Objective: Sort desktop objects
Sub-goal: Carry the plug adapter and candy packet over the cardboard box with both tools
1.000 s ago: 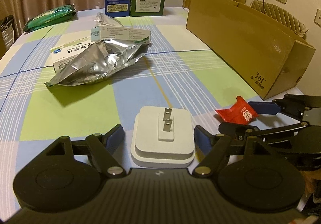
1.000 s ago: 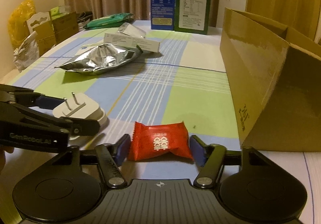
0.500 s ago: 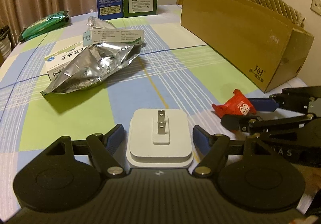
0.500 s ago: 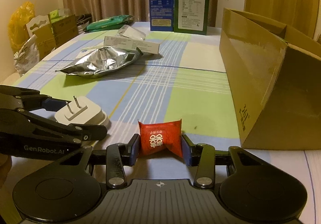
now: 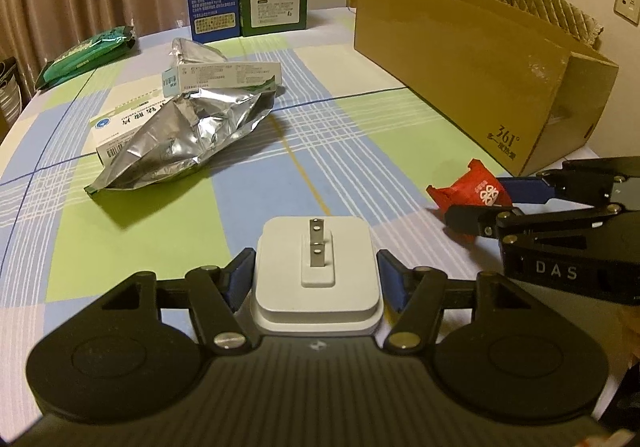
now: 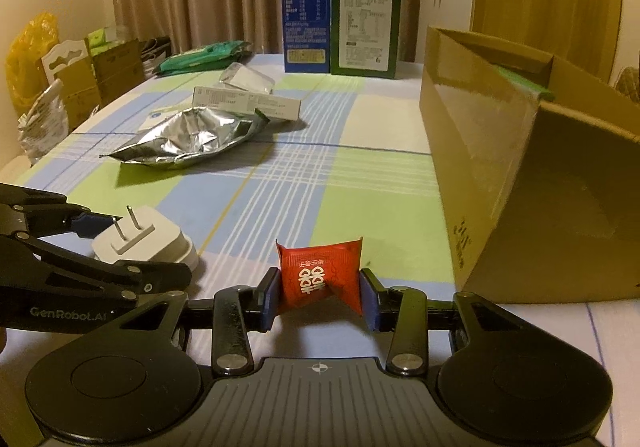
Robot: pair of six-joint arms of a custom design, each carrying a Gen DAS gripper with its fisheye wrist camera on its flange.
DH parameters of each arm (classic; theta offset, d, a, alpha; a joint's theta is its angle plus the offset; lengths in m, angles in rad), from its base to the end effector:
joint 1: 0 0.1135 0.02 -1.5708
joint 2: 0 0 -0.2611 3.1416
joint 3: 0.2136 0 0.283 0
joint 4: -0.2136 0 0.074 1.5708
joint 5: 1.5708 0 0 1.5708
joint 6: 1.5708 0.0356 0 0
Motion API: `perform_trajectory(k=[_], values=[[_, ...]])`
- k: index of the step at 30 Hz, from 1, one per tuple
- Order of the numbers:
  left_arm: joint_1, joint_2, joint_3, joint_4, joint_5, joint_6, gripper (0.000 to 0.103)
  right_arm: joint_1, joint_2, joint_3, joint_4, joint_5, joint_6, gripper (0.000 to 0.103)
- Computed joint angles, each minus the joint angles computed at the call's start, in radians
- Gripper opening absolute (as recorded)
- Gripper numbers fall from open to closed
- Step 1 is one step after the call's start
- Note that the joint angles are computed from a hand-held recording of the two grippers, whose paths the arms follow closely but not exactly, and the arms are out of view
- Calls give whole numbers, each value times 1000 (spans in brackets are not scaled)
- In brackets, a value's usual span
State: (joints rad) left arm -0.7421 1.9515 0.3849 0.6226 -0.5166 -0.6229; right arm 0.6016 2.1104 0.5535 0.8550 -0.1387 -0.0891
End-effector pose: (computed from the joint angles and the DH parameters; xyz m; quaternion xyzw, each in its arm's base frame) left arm 0.1886 -0.1491 -0.0054 -0.0238 0.9228 0.0006 0.3846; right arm 0.2457 0.1746 -0.0088 -0.3338 0.8416 0.1672 0.3903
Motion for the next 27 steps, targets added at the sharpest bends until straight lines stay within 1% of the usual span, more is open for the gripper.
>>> perform_trajectory(k=[6,13,18,21,24,27], values=[[-30,-69,-8,-53,-20,-8,60,-11,-88,-67,6,6,0,39],[-111,-200,-3,-200,-74,-87,60,-33,-268,-186,-18,0,1,39],[-174,-297,22,-336,-117,-152,60,-67,-425,-249,-79,-7,6,39],[-204,-349,48,-407,-140,-180,60,-103,-531,-276,-138,-21,11,39],[-225,-381,88,-461,-157,-178,60,-152,-637,-295,-198,-40,4,39],[-237,-388,141,-494,-167,-145,60,-220,-725,-288,-272,-77,-19,39]])
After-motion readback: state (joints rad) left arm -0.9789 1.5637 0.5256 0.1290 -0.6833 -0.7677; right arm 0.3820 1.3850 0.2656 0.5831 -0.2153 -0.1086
